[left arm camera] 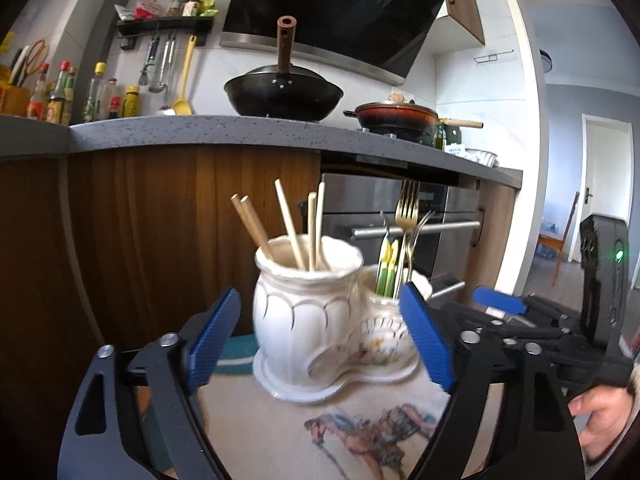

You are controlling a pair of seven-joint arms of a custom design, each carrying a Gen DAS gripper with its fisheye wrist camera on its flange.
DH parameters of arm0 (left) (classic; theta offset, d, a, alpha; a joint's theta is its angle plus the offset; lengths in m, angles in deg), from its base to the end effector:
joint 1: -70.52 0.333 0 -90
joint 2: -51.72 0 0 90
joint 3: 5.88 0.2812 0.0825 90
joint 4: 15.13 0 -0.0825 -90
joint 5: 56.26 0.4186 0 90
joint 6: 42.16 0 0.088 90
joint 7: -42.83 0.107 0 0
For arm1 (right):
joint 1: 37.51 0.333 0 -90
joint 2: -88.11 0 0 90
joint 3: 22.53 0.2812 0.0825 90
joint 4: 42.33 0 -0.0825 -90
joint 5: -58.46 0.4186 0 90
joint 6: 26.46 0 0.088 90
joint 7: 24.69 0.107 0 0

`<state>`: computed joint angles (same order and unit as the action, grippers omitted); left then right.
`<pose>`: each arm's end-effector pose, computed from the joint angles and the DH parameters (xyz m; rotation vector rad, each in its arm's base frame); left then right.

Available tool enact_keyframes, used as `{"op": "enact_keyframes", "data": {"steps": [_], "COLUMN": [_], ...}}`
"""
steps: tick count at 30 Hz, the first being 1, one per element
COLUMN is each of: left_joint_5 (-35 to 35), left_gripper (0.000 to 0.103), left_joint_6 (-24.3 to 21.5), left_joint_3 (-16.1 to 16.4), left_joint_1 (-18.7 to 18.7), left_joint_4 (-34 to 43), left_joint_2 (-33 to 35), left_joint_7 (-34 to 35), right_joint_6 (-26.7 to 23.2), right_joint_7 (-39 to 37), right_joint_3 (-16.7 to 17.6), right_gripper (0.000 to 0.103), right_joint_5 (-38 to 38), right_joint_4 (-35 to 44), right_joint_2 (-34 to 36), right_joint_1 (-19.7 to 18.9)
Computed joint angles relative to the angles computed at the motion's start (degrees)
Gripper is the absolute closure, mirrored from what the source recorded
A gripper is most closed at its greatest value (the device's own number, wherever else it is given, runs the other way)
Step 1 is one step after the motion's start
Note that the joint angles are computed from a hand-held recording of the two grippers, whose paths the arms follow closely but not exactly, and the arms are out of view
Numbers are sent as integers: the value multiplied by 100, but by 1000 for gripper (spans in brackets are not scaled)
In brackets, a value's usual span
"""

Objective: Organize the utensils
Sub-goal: 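Lower the chopstick into the tall cup while the right drops the fork into the small cup, then withdraw both open grippers from the holder back over the placemat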

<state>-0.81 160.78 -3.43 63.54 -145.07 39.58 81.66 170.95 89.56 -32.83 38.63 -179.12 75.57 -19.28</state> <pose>0.5100 -0.1405 0.5354 -1.1684 1.6951 -1.3880 0.5264 0.1086 0.5051 -1.4478 1.3144 -0.7736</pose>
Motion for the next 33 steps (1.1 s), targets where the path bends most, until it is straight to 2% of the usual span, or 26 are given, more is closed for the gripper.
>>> {"op": "enact_keyframes", "data": {"steps": [1,3,5,7,8,10,12,13,15,17,19,22,26,33], "left_joint_5": [-113,-411,-1081,-1659,-1927,-2185,-2185,-2308,-2759,-3067,-3272,-3846,-4468,-4898], "left_gripper": [12,10,7,5,5,5,5,5,5,5,5,5,5,5], "left_joint_6": [-28,-115,-204,-227,-235,-275,-412,-418,-314,-203,-264,-139,-297,-314], "left_joint_3": [-57,-145,-479,-803,-955,-1014,-819,-872,-1247,-1453,-1508,-1799,-2062,-1894], "left_joint_1": [57,129,398,663,787,812,598,625,922,1058,1046,1238,1370,1065], "left_joint_4": [-135,-388,-718,-972,-1099,-1268,-1391,-1468,-1630,-1701,-1694,-1741,-1704,-1721], "left_joint_2": [-87,-248,-450,-618,-709,-834,-940,-993,-1082,-1088,-1087,-1108,-1109,-1080], "left_joint_7": [114,406,1030,1538,1752,1990,2077,2179,2484,2767,2958,3262,3619,4149], "right_joint_6": [-6,4,58,106,104,114,148,189,285,372,390,767,799,670], "right_joint_7": [-43,-286,-637,-952,-1167,-1525,-1758,-1853,-2045,-2364,-2642,-2708,-3178,-3473], "right_joint_3": [25,306,709,1045,1320,1728,1879,1889,1869,2034,2131,1886,2050,1977], "right_gripper": [20,13,5,5,5,5,5,5,5,5,5,5,5,5], "right_joint_5": [-27,184,561,954,1247,1749,2053,2151,2279,2531,2776,2804,3356,3637], "right_joint_4": [-83,-222,-400,-544,-604,-702,-780,-812,-847,-840,-817,-887,-839,-760], "right_joint_2": [-81,-191,-316,-415,-462,-547,-603,-613,-596,-536,-491,-450,-416,-384], "right_joint_1": [-20,-250,-579,-836,-1058,-1375,-1468,-1460,-1406,-1497,-1517,-1241,-1239,-1083]}}
